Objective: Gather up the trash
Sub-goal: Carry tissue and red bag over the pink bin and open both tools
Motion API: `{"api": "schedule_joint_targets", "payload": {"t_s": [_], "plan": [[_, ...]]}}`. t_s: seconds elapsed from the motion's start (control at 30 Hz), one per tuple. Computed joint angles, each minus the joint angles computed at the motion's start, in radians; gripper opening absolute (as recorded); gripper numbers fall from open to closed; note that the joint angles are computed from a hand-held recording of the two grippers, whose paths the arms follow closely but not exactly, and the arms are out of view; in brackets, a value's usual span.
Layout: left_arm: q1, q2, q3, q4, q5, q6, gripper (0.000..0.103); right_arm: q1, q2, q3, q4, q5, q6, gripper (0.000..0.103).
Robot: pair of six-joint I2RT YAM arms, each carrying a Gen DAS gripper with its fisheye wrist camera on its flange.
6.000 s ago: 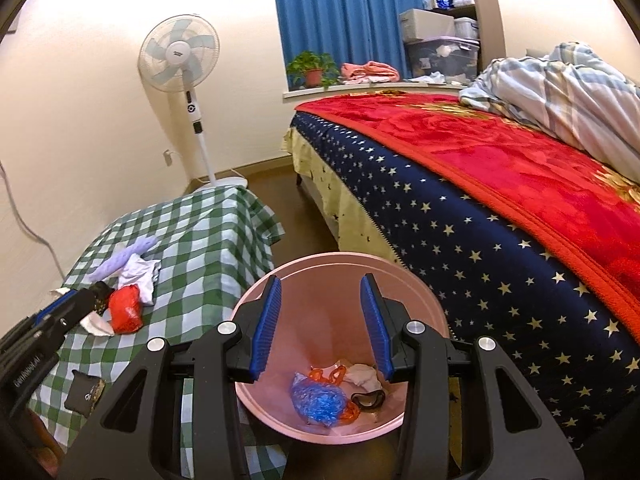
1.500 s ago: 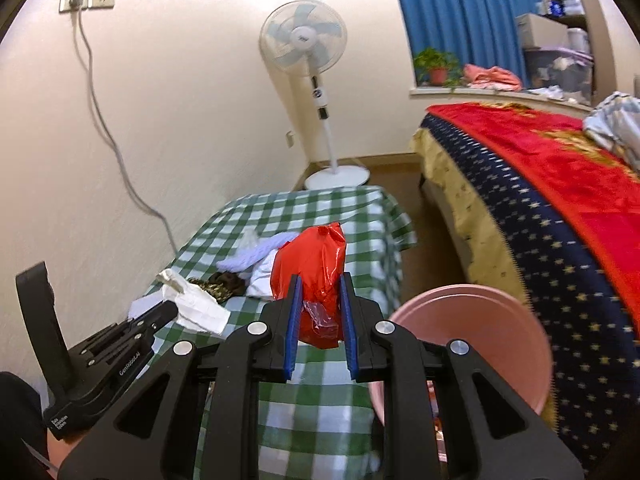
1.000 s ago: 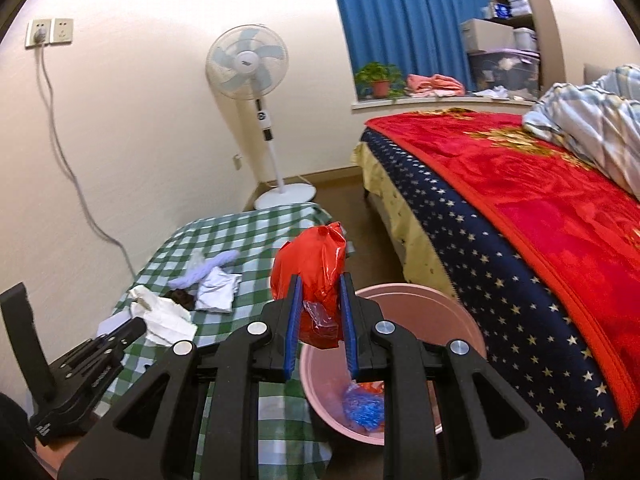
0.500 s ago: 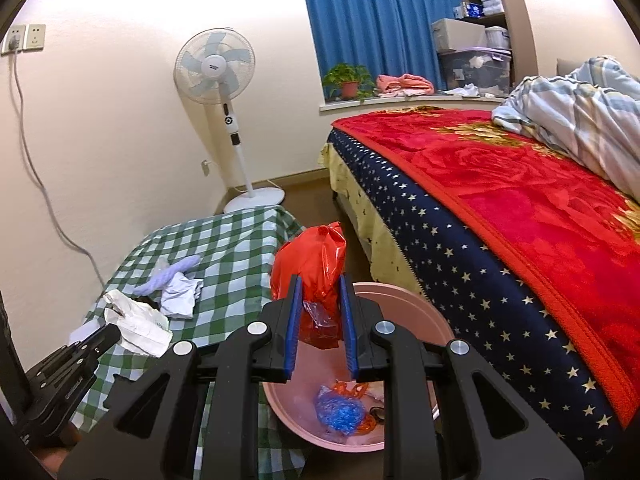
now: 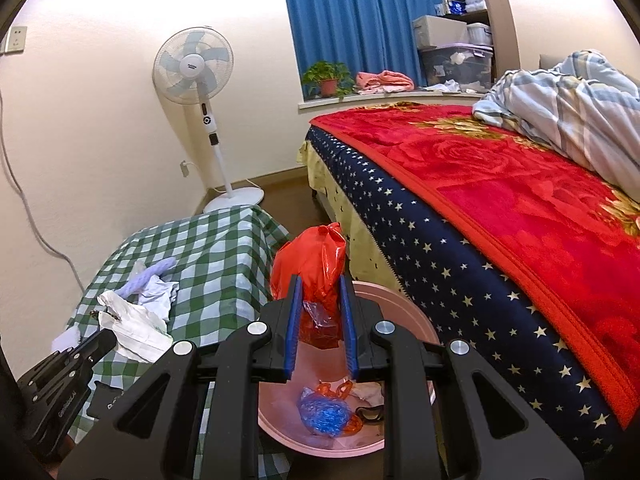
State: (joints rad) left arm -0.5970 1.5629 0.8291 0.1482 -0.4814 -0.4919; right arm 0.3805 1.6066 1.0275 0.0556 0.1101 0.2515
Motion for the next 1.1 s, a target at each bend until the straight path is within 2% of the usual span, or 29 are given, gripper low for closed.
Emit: {"api": "schedule_joint_targets", "payload": {"t_s": [0.5, 0.9, 0.93, 1.03, 1.1], "plan": [[-0.029, 0.144, 0.107, 0.061, 0.092, 0.043, 0.001, -0.019, 0.037, 0.017, -0.013, 0.04, 0.01, 0.019], [-0.05, 0.328, 0.273, 0.048, 0.212, 0.094, 0.002, -0.055, 0.068, 0.038, -0.03, 0.05, 0.024, 0.02], [-0.046, 0.342, 0.284, 0.046, 0.231, 0.09, 0.002, -0.055, 0.07, 0.039, -0.031, 0.051, 0.025, 0.02], [-0.037, 0.363, 0.298, 0.03, 0.25, 0.068, 0.012, -0.063, 0.089, 0.057, -0.049, 0.025, 0.033, 0.025], [-0.033, 0.357, 0.286, 0.037, 0.247, 0.057, 0.012, -0.065, 0.098, 0.064, -0.054, 0.018, 0.04, 0.033]]}}
